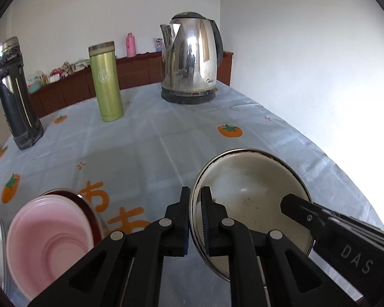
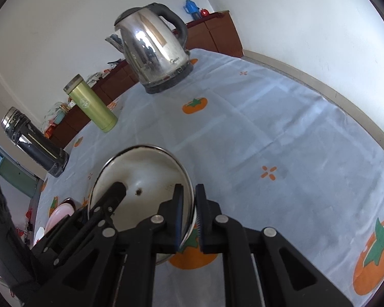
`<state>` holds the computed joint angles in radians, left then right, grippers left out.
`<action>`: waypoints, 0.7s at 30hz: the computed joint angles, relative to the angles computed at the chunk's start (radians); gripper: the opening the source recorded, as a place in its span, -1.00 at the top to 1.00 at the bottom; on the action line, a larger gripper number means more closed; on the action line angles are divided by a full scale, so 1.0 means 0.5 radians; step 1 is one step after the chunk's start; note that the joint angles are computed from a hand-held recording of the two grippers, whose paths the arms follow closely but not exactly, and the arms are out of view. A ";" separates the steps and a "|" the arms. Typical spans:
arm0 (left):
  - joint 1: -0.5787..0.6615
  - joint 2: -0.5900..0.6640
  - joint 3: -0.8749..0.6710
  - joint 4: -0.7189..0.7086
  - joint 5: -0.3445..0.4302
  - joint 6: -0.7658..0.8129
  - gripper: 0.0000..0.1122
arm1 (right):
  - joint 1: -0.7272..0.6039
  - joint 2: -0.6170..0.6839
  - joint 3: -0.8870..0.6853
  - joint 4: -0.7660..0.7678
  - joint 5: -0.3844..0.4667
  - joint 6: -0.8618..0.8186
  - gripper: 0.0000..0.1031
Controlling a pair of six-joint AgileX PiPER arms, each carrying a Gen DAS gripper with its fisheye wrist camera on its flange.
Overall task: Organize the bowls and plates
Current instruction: 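Lift the enamel bowl with the left tool and carry it toward the basin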
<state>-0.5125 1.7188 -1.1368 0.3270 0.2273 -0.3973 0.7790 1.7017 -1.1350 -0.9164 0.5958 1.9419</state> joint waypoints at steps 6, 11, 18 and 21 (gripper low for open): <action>0.063 -0.057 0.084 -0.232 -0.017 0.206 0.83 | 0.056 -0.010 0.019 -0.052 -0.013 0.103 0.82; 0.099 -0.185 0.203 -0.086 -0.064 0.075 0.82 | 0.144 0.004 -0.030 -0.131 0.046 0.133 0.82; 0.170 -0.330 0.318 -0.058 -0.104 0.064 0.82 | 0.257 0.040 -0.128 -0.231 0.121 0.135 0.82; 0.188 -0.383 0.370 -0.061 -0.121 0.077 0.82 | 0.288 0.036 -0.132 -0.256 0.130 0.156 0.82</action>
<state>-0.4186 1.5271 -0.9519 0.2964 0.1666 -0.3586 0.9230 1.7196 -1.2010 -1.0444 0.6609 2.0197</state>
